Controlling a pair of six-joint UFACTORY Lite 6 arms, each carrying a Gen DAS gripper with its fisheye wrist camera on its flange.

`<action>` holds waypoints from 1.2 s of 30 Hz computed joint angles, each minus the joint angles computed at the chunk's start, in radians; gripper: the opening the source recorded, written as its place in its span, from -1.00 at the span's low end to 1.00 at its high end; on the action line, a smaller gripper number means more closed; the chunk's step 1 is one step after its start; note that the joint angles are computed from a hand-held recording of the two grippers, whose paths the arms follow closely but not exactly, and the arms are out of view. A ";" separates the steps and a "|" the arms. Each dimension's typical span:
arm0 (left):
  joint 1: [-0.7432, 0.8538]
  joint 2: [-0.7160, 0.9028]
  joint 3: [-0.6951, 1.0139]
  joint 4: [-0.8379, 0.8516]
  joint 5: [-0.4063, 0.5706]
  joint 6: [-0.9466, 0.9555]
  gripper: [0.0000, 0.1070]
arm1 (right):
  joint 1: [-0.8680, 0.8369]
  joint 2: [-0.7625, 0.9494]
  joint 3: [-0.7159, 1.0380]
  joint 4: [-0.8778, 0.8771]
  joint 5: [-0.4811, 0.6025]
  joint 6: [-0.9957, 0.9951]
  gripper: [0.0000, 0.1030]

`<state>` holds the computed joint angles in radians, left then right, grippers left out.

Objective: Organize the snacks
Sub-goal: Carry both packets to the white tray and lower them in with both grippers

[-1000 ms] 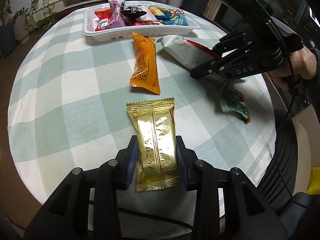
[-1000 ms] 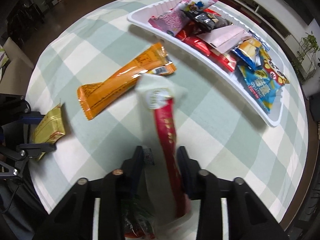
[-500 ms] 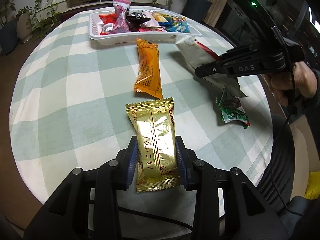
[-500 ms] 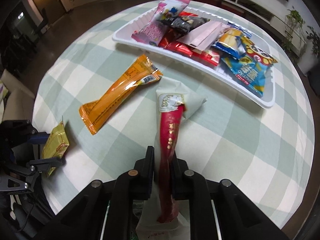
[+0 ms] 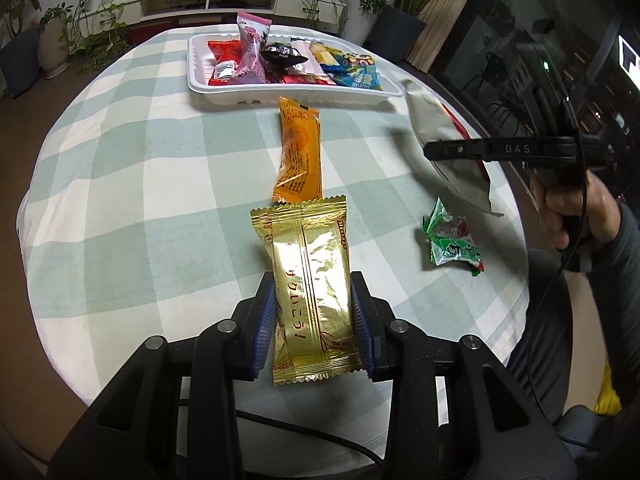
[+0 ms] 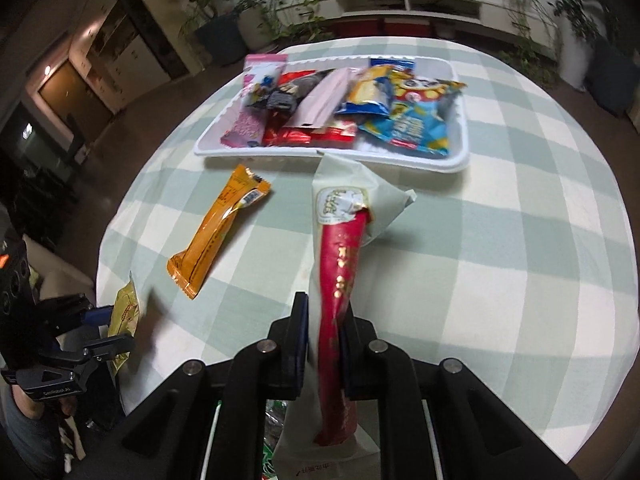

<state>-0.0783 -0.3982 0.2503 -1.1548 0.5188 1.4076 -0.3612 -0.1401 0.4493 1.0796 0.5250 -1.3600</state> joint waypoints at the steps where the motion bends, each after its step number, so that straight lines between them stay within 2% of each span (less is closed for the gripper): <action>1: 0.007 0.003 0.004 0.000 0.007 0.001 -0.39 | -0.040 0.013 0.000 0.022 0.025 -0.031 -0.73; 7: 0.079 0.057 0.111 0.028 0.063 -0.012 -0.39 | -0.213 0.062 0.045 0.038 0.122 -0.075 -0.73; 11: 0.107 0.145 0.268 0.072 0.087 -0.058 -0.39 | -0.292 0.094 0.143 0.002 0.190 -0.020 -0.73; 14: 0.115 0.262 0.438 0.101 0.097 -0.108 -0.39 | -0.288 0.110 0.236 -0.011 0.208 0.057 -0.73; 19: 0.073 0.488 0.772 0.170 0.084 -0.253 -0.39 | -0.193 0.166 0.435 -0.021 0.227 0.212 -0.73; 26: -0.035 0.904 1.323 0.394 0.067 -0.579 -0.39 | 0.026 0.370 0.743 -0.096 0.150 0.412 -0.72; 33: -0.073 1.200 1.643 0.501 0.100 -0.723 -0.39 | 0.165 0.624 0.982 -0.200 0.093 0.568 -0.72; 36: -0.087 1.266 1.691 0.523 0.091 -0.734 -0.39 | 0.201 0.704 1.045 -0.245 0.075 0.620 -0.72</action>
